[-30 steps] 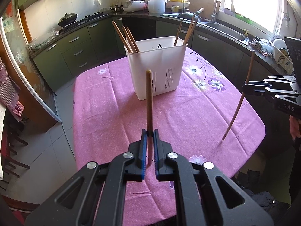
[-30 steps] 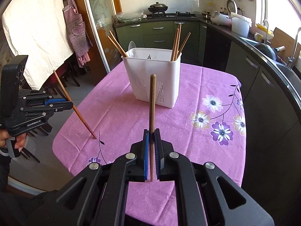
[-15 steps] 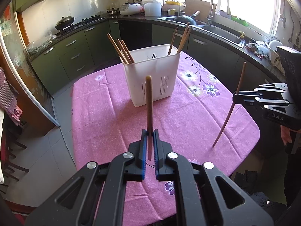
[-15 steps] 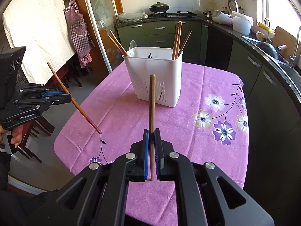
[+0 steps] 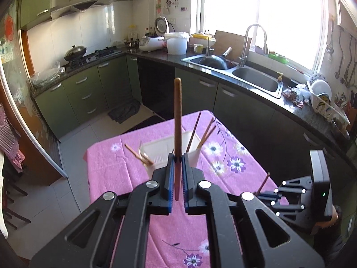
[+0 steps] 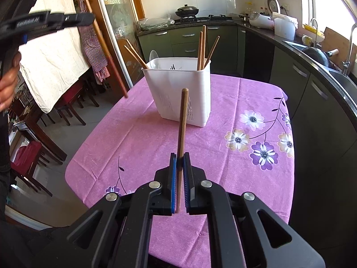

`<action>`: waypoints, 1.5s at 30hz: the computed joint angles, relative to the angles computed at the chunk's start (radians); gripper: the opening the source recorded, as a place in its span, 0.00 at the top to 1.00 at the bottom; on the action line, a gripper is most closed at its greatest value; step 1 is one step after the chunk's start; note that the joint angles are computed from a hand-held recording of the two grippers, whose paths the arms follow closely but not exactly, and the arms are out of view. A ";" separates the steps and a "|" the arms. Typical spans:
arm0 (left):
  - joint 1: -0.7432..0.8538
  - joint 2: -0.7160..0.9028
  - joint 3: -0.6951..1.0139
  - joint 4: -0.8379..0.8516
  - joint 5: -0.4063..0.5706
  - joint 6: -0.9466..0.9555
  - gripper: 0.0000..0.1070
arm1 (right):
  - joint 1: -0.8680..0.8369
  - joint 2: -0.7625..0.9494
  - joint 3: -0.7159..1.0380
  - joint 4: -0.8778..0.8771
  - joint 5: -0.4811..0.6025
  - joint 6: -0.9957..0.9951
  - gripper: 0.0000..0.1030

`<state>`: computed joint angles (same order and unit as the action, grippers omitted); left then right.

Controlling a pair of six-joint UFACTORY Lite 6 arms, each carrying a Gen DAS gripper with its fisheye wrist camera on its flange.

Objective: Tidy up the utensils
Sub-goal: 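Drop the chopstick into the basket with the left gripper while the right gripper lowers its chopstick, then lower the chopstick into the basket and open the right gripper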

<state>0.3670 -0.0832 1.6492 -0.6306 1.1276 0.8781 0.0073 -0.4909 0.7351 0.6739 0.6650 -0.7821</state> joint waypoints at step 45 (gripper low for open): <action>0.464 -0.384 -0.794 -0.464 -0.066 0.601 0.10 | 0.202 0.751 1.157 -0.360 -0.056 0.595 0.93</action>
<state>0.8308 -0.4670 0.8557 -1.0944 1.0613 1.4796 0.2094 0.2604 1.8924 0.3141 0.6087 -0.1866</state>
